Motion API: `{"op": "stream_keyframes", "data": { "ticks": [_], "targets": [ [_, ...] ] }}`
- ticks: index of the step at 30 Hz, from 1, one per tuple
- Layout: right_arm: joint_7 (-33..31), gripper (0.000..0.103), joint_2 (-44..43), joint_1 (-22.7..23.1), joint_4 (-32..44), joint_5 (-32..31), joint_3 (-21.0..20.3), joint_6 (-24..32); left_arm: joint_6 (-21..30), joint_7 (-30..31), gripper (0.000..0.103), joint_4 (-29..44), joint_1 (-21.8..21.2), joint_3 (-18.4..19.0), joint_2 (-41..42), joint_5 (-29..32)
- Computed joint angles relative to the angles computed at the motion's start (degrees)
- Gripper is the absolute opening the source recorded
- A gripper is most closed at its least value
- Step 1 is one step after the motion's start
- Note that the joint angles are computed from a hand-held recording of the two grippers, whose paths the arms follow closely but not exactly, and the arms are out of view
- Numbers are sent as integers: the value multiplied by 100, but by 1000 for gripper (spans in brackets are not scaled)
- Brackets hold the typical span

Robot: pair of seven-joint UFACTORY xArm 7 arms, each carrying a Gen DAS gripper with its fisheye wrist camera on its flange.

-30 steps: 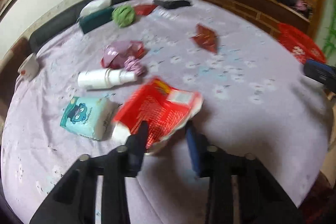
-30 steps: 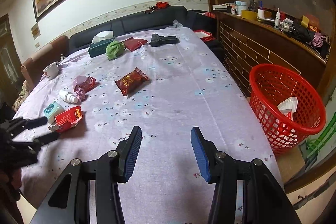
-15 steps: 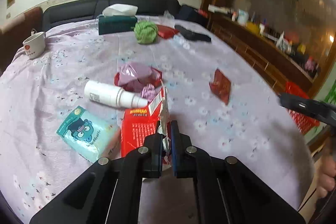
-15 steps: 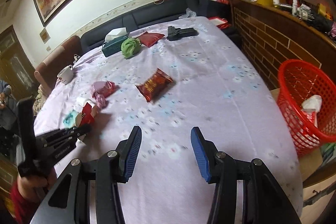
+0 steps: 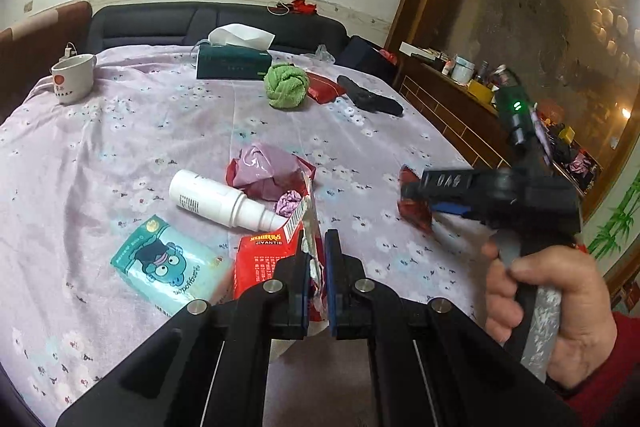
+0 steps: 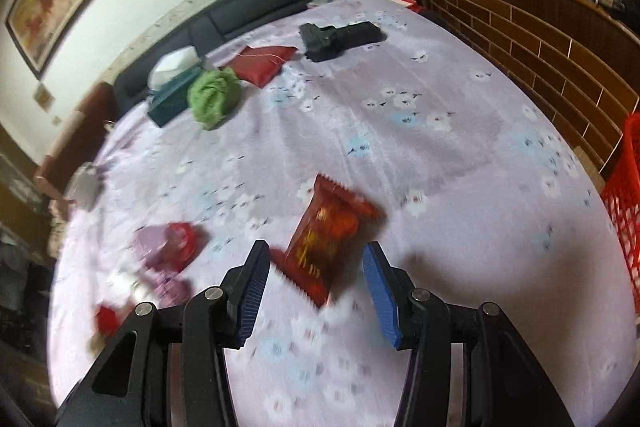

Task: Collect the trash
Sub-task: 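Grasp the red snack packet with the left tool while the right tool grasps the brown-red candy wrapper, then lift both held wrappers and carry them toward the red wastebasket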

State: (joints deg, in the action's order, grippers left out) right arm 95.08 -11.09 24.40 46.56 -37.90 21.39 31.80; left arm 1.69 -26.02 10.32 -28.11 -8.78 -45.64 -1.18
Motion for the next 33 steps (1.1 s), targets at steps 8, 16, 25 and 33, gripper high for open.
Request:
{"op": "stream_keyframes", "data": {
  "ticks": [8, 16, 25, 33],
  "targets": [
    [45, 34, 253, 236, 154, -562, 38, 150, -38, -296, 5, -100, 353, -330, -197, 27],
    [1030, 33, -182, 652, -52, -1692, 748, 837, 172, -679, 6, -66, 759, -817, -405, 324],
    [1305, 34, -150, 1071, 198, -2258, 940, 1919, 333, -1065, 6, -21, 1058, -1261, -619, 736],
    [1223, 34, 56, 1398, 398, -2434, 849, 2366, 360, -1183, 6, -16, 1041, -1216, -614, 867]
  ]
}}
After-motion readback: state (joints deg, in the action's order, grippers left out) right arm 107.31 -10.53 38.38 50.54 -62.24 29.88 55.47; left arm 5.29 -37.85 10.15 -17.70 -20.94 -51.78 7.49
